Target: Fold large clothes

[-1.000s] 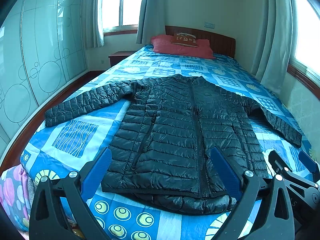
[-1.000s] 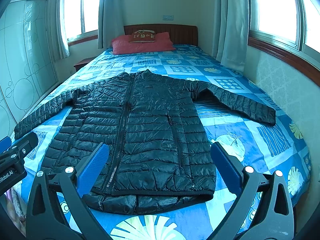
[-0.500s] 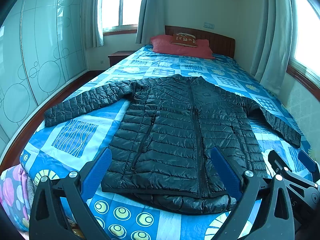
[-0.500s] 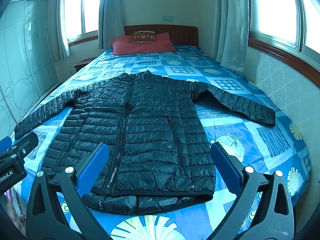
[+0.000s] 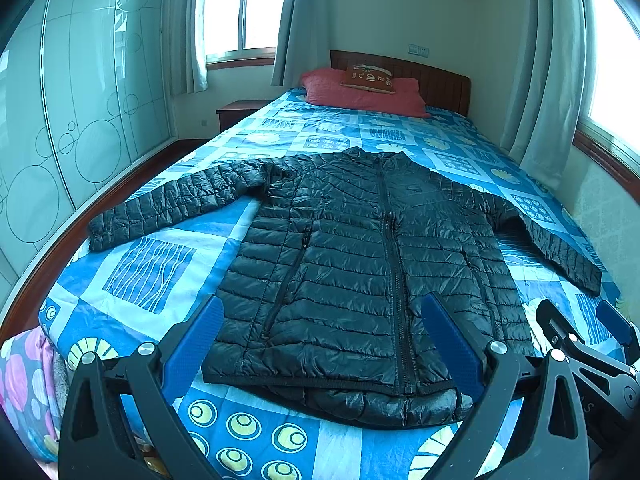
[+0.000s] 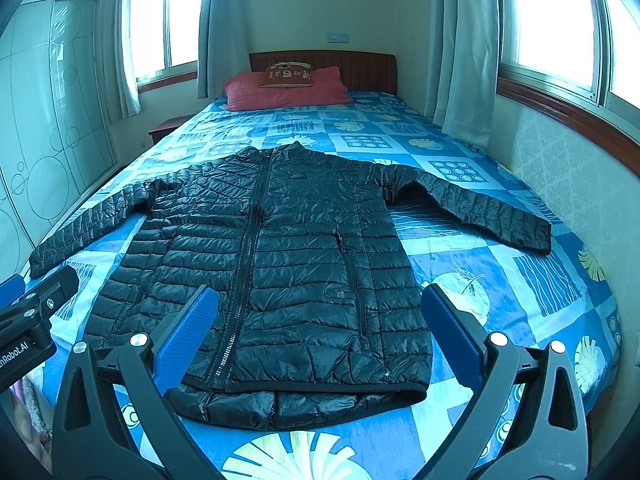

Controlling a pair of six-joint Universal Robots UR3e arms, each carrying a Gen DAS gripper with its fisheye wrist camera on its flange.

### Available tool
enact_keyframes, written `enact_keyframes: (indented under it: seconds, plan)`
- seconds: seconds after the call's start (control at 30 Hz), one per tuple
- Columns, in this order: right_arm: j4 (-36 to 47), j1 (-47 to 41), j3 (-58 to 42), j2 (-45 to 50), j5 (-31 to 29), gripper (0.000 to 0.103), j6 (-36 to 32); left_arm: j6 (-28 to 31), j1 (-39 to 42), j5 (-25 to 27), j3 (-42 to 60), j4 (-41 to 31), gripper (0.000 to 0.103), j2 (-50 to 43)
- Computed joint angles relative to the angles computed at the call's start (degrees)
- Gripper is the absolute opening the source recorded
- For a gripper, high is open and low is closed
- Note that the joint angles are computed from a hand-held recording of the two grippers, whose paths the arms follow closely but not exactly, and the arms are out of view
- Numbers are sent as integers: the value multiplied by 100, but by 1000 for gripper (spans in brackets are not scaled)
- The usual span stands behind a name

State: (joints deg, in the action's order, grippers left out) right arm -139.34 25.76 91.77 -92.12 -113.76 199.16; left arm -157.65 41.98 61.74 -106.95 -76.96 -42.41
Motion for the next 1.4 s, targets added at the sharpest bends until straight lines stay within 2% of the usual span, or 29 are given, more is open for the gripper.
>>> enact_keyframes:
  seconds: [0.7, 0.93, 1.07, 1.17, 1.2, 1.27, 1.33, 1.4]
  plan:
    - [32, -8, -32, 45, 43, 101, 8, -18, -35, 27, -136, 45, 98, -56]
    - [-314, -769, 445, 9, 901, 101, 59, -365, -112, 334, -427, 965, 98, -883]
    - [-558, -1406, 766, 54, 1450, 101, 61, -705, 95, 652, -635, 1926, 98, -1771]
    - [-857, -2055, 1077, 77, 1906, 101, 104, -1061, 218, 1103, -659, 2820, 98, -2689]
    - [-1070, -2356, 1231, 89, 2103, 99, 112, -1190, 252, 1284, -648, 3177, 98, -3036]
    - [-1211, -2886, 1311, 204, 2384, 75, 143, -1382, 325, 1688, -532, 3817, 98, -3772]
    - [-1310, -3475, 1373, 340, 2812, 72, 157, -1525, 379, 2042, -303, 4197, 98, -4444]
    - [-1766, -4245, 1613, 491, 3440, 72, 252, -1665, 475, 2365, 48, 4426, 98, -5178]
